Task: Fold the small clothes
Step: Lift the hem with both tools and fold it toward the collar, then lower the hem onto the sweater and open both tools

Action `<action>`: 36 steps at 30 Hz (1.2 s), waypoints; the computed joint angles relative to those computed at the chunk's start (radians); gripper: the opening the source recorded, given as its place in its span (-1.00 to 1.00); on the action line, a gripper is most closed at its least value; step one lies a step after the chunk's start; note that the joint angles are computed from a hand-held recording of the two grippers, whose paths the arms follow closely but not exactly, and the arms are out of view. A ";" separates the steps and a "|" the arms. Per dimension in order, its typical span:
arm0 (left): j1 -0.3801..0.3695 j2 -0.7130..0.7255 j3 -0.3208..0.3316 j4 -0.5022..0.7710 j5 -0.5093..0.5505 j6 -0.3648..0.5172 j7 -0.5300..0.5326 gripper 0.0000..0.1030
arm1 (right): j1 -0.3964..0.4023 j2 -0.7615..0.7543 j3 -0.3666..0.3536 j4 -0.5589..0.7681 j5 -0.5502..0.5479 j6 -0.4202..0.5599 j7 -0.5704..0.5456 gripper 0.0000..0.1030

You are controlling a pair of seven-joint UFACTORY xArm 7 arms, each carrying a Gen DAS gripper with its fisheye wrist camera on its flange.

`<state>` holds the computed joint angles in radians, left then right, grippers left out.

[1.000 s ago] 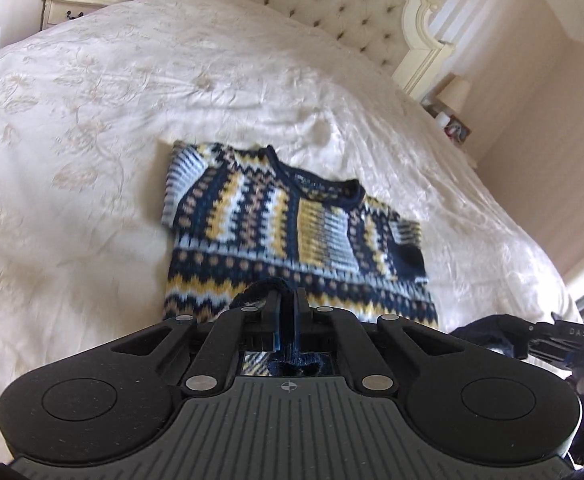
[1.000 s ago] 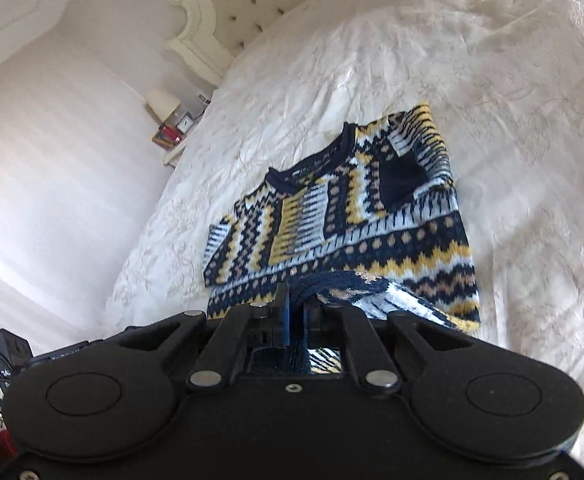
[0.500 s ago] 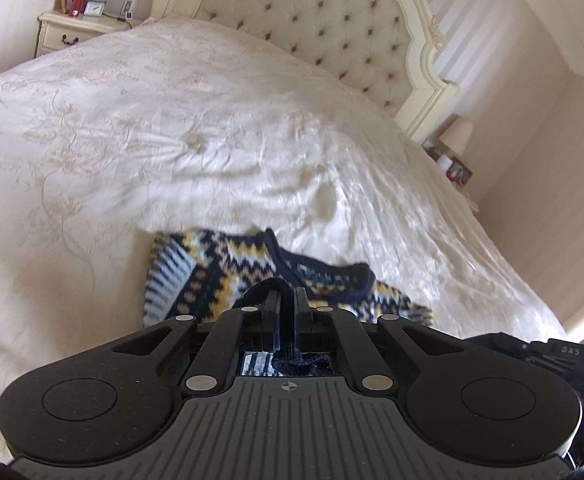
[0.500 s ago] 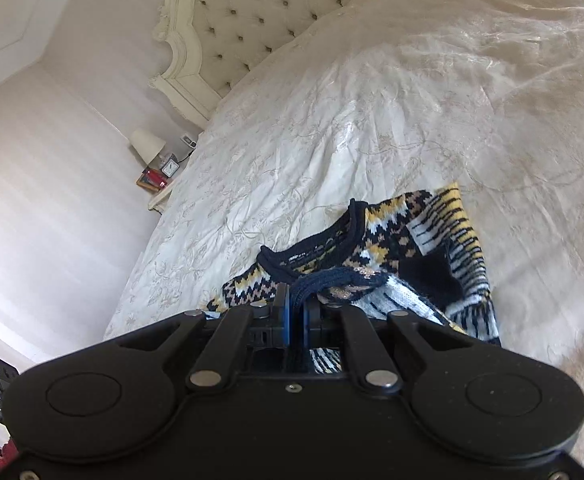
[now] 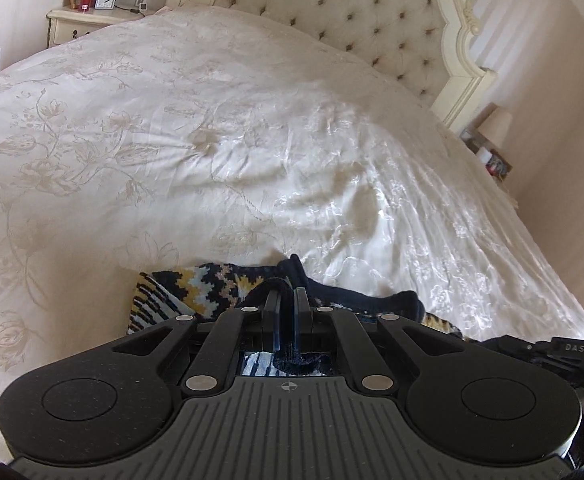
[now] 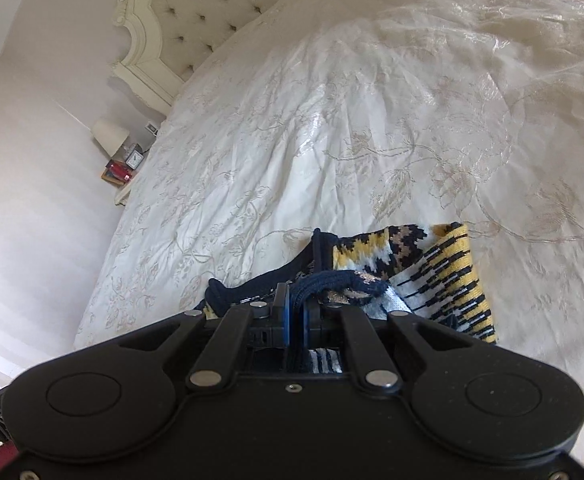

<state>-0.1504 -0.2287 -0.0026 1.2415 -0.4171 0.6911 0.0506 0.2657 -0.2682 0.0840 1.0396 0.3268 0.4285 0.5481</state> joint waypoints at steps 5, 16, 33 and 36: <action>0.015 0.098 -0.012 0.059 0.043 0.019 -0.020 -0.89 | -0.004 0.094 -0.013 0.047 0.032 0.013 -0.022 -0.75; 0.055 0.201 -0.037 0.154 0.194 0.008 -0.150 -0.53 | -0.050 0.198 0.012 0.116 -0.044 0.015 0.000 -0.16; -0.032 0.029 -0.070 -0.004 0.175 0.148 0.058 -0.29 | 0.020 0.141 0.060 0.140 -0.182 0.180 -0.205 0.31; -0.042 0.021 -0.076 -0.035 0.208 0.162 0.083 -0.27 | 0.042 0.155 0.071 0.155 -0.187 0.224 -0.274 0.39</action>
<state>-0.1921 -0.2074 -0.0789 1.2066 -0.2093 0.8535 0.1339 0.3078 -0.1129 0.1551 1.1944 0.1400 0.6521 0.2744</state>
